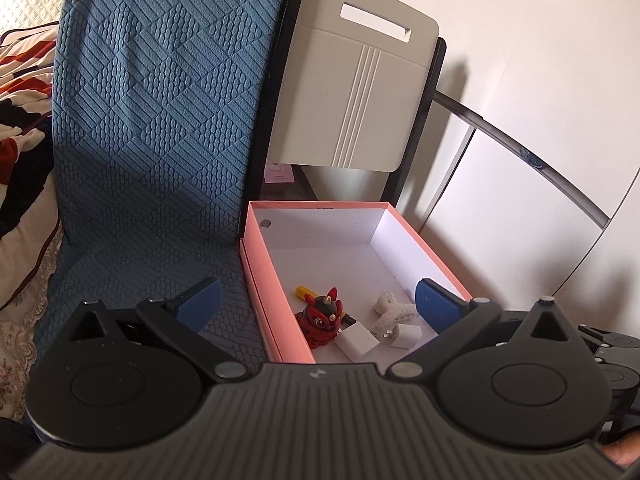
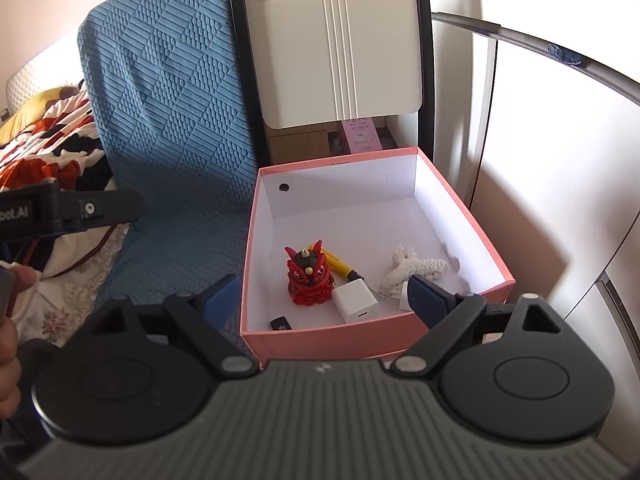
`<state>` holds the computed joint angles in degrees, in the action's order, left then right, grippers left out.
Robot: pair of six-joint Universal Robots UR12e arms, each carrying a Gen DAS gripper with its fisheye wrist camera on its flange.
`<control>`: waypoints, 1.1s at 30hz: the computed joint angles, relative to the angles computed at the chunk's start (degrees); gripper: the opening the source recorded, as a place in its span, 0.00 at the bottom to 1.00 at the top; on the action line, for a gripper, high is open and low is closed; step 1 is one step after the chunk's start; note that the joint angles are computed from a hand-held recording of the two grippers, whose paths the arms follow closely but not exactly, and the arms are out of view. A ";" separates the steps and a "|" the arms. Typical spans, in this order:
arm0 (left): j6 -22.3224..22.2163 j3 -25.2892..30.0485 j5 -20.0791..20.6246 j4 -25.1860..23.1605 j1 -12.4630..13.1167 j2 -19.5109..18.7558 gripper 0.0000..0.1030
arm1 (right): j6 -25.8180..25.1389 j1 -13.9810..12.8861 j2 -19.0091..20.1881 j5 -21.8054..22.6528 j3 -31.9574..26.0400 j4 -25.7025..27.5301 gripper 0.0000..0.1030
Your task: Organize rigid objects
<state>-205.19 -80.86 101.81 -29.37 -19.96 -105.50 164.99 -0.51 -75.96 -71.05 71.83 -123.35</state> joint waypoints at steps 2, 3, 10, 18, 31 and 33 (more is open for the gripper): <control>0.48 0.27 0.48 -0.40 -0.17 -0.15 1.00 | -0.14 -0.01 -0.09 -0.34 0.10 -0.06 0.89; 0.77 0.34 0.71 -0.57 -0.23 -0.20 1.00 | -0.09 -0.04 -0.09 -0.36 0.11 0.02 0.89; 1.25 0.48 1.62 -1.03 -0.53 -0.38 1.00 | 0.26 -0.19 0.05 -0.54 0.03 0.00 0.89; 1.60 0.66 1.75 -1.46 -0.54 -0.45 1.00 | 0.64 -0.07 0.07 -0.89 0.22 0.24 0.89; 1.65 0.26 2.65 -1.35 -0.62 -0.33 1.00 | 0.10 0.07 0.26 -1.19 -0.02 0.89 0.89; 1.68 0.24 2.72 -1.25 -0.62 -0.33 1.00 | -0.11 0.14 0.30 -1.30 -0.06 0.77 0.89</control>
<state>-203.51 -80.62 104.53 -30.62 -20.58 -105.82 164.89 -0.37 -75.66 -72.34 71.77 -122.58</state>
